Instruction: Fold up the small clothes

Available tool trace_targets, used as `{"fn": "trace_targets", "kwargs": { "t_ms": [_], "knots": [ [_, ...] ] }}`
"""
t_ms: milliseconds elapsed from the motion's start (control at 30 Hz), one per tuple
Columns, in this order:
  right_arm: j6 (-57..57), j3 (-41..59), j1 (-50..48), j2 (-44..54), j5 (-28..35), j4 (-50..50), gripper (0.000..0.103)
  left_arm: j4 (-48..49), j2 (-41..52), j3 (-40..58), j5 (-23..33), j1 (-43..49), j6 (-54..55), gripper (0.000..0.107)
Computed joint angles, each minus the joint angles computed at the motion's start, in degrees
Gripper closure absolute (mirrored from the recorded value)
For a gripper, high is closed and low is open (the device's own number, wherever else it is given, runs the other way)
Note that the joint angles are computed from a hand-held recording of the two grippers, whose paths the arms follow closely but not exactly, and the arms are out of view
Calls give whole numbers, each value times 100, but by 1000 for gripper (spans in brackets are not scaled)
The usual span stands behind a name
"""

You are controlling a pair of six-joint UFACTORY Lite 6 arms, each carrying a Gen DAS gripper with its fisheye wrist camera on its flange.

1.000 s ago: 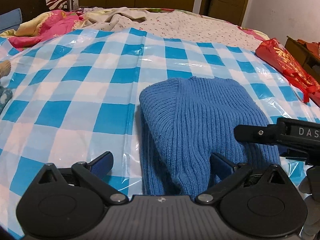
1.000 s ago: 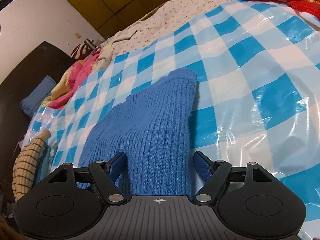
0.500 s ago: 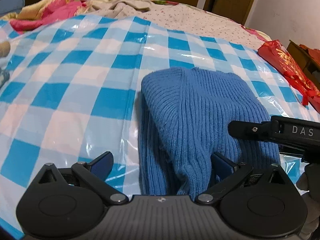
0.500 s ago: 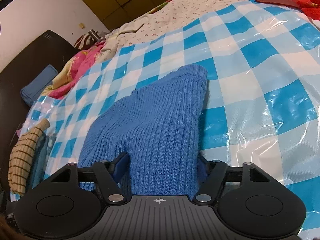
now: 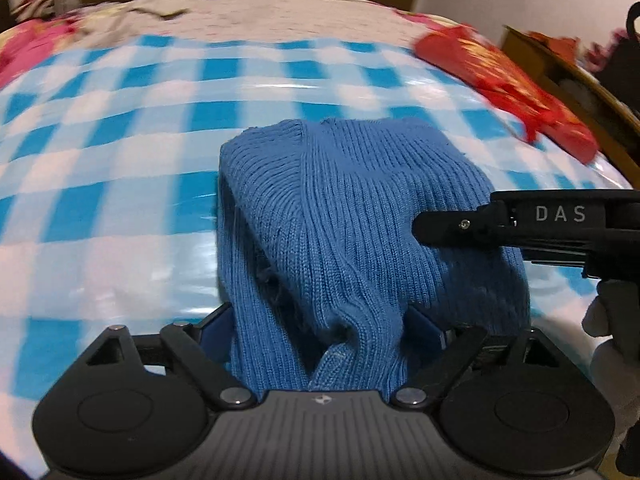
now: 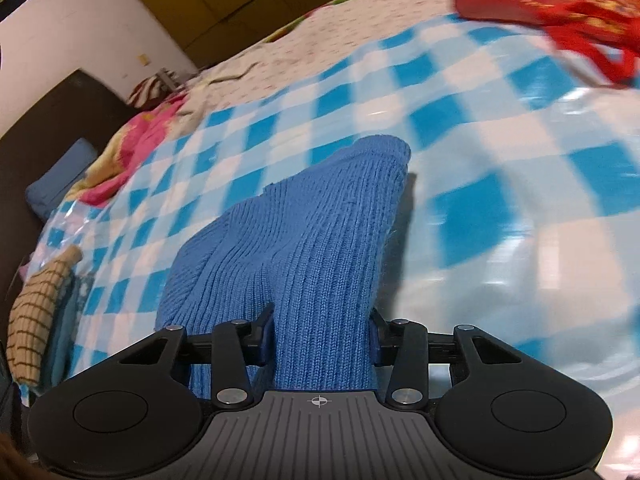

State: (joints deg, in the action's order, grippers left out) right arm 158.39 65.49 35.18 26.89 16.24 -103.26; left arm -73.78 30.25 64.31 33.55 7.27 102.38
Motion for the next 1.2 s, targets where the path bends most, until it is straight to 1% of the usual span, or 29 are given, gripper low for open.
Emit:
{"fn": "trace_targets", "kwargs": {
  "t_ms": [100, 233, 300, 367, 400, 467, 533, 600, 667, 733, 767, 833, 900, 933, 1000, 1067, 1133, 1167, 1200],
  "knots": [
    [-29, -934, -201, -766, 144, 123, 62, -400, -259, -374, -156, -680, 249, 10],
    [144, -2106, -518, -1773, 327, 75, 62, -782, -477, -607, -382, -1502, 305, 10],
    [172, -2455, -683, -2091, 339, 37, 62, -860, -529, -619, -482, -1833, 225, 10],
    [161, -2736, -851, -2361, 299, 18, 59, -864, -504, -546, -569, -2030, 129, 10],
    [43, -2817, -835, -2461, 357, 191, 58, -843, -549, -560, -595, -2087, 84, 10],
    [-370, -2995, -643, -2758, 631, 715, 55, -887, -730, -708, -614, -2084, 178, 11],
    [-986, -3181, -227, -3143, 1197, 1464, 55, -1016, -889, -842, -612, -1977, 428, 11],
    [-1561, -3243, 429, -3421, 1959, 2265, 55, -1124, -1045, -988, -559, -1795, 638, 11],
    [-1752, -3325, 876, -3630, 2305, 2661, 54, -1197, -1118, -1083, -525, -1608, 789, 11],
    [-1672, -3500, 1212, -3832, 2341, 2821, 54, -1066, -1037, -1049, -553, -1507, 687, 11],
    [-1644, -3522, 1288, -3798, 2247, 2862, 55, -890, -961, -1004, -573, -1503, 521, 11],
    [-1969, -3367, 1291, -3455, 2186, 3195, 57, -868, -938, -1079, -683, -1581, 554, 11],
    [-2323, -3311, 1110, -3253, 2028, 3516, 56, -1208, -1082, -1301, -869, -1691, 1062, 11],
    [-2356, -3332, 948, -3184, 1902, 3539, 59, -1241, -1161, -1376, -932, -1722, 1177, 11],
    [-2274, -3421, 826, -3307, 1748, 3631, 60, -1042, -1301, -1450, -927, -1664, 1058, 11],
    [-2380, -3370, 1033, -3440, 2018, 3804, 59, -892, -1423, -1523, -826, -1505, 954, 11],
    [-2636, -3158, 1408, -3437, 2567, 4047, 59, -764, -1574, -1647, -669, -1296, 905, 11],
    [-2729, -3075, 1529, -3422, 2761, 4117, 56, -731, -1661, -1722, -604, -1207, 909, 11],
    [-2781, -2991, 1697, -3412, 2990, 4188, 56, -748, -1774, -1829, -561, -1131, 965, 11]
  ]
}}
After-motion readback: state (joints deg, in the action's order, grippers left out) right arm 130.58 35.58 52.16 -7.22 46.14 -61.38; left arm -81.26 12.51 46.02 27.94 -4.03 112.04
